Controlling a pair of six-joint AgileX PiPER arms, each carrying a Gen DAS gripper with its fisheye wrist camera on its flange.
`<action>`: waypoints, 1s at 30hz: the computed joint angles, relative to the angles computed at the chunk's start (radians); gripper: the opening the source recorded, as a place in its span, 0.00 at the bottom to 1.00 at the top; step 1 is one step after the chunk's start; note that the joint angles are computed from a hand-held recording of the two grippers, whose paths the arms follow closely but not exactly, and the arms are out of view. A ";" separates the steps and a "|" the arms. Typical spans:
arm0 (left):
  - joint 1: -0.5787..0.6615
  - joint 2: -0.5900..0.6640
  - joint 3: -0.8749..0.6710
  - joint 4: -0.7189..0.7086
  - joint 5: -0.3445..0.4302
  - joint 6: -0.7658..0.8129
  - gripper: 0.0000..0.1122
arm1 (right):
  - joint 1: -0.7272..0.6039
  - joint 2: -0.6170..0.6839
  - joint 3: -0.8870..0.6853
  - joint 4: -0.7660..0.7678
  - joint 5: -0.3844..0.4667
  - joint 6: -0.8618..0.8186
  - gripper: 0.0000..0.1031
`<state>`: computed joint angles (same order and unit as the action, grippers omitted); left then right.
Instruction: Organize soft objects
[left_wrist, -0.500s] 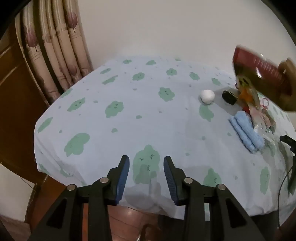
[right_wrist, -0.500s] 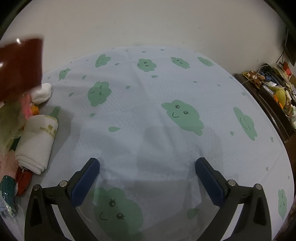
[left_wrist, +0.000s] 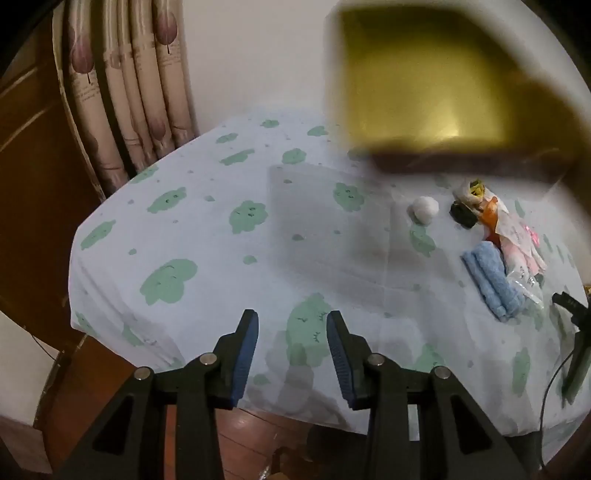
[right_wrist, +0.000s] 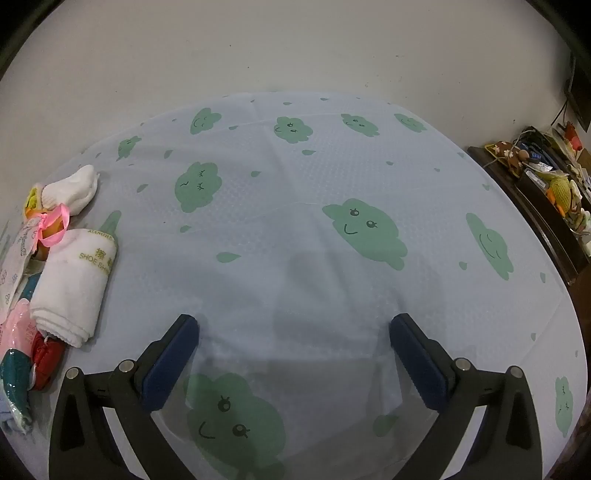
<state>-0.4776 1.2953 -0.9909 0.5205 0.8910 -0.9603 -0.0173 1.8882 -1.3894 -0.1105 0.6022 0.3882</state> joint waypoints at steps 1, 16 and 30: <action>-0.019 0.022 -0.010 0.022 0.008 -0.027 0.35 | 0.000 0.000 0.000 0.000 0.000 0.000 1.00; -0.103 0.056 -0.034 0.071 0.060 -0.061 0.35 | 0.000 0.000 0.000 0.000 0.000 0.000 1.00; -0.374 0.309 -0.294 0.204 0.104 -0.119 0.35 | 0.002 0.001 -0.001 -0.009 0.002 0.010 1.00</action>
